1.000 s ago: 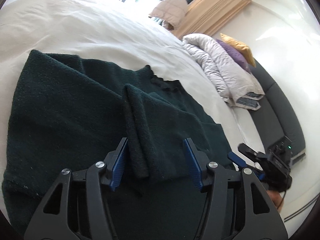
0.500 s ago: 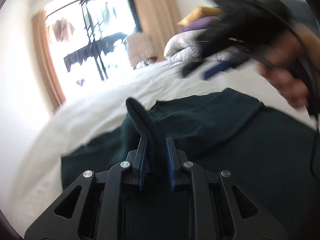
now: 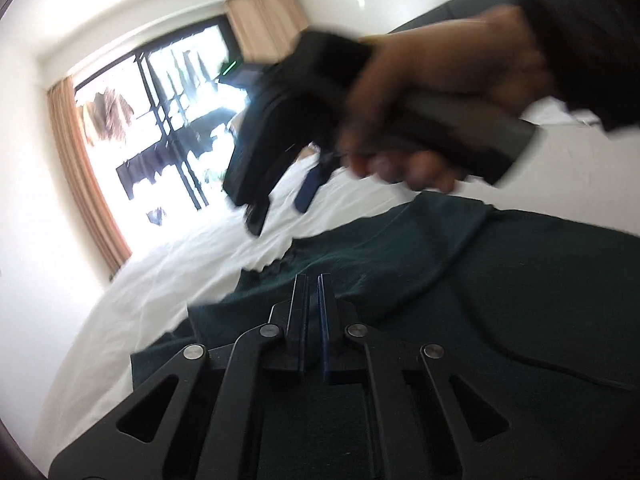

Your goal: Fold small clothes

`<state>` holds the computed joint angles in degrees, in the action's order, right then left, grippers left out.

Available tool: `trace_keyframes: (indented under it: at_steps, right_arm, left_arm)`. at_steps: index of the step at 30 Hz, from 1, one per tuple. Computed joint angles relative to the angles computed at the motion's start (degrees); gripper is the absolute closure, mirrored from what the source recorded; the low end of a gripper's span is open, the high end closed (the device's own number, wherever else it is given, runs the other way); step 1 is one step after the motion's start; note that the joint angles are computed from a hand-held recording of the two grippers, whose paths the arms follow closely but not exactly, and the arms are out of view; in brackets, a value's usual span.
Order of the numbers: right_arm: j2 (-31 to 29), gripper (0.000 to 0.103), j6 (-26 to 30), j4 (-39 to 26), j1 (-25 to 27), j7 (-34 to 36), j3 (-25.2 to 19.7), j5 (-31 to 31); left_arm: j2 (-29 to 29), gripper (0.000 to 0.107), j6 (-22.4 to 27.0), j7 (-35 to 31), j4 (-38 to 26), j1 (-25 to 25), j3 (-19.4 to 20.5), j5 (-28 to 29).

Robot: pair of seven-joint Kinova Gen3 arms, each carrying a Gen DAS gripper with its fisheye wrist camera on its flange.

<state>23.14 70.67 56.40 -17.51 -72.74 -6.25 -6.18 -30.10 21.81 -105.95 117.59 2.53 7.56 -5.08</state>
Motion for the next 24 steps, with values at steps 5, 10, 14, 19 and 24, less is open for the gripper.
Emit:
trace_keyframes:
  at_steps: [5, 10, 14, 19, 24]
  right_arm:
    - [4.38, 0.041, 4.18, -7.22, -4.62, -2.23, 3.26, 6.02]
    - [-1.45, 0.041, -4.48, 4.78, 0.96, -2.98, -0.56, -1.26]
    - [-6.32, 0.041, -9.79, 15.20, 4.62, 0.40, -1.67, -7.81]
    - [-10.80, 0.041, -12.07, 23.61, 10.62, 5.64, -1.79, -18.57]
    - [-14.06, 0.041, -13.19, 28.94, 14.68, 9.92, 0.64, -25.70]
  left_arm:
    - [-2.65, 0.103, -1.88, 1.37, 0.77, -8.80, 3.41, 3.65]
    - [3.15, 0.099, 8.86, 1.42, -8.21, -11.01, -7.04, 14.03]
    - [8.60, 0.080, 18.18, 0.04, -13.39, -7.32, -17.65, 23.35]
    - [13.80, 0.041, 25.54, -4.78, -16.63, 1.06, -30.93, 34.14]
    - [21.76, 0.041, 29.09, -4.23, -23.36, 4.19, -32.26, 32.45]
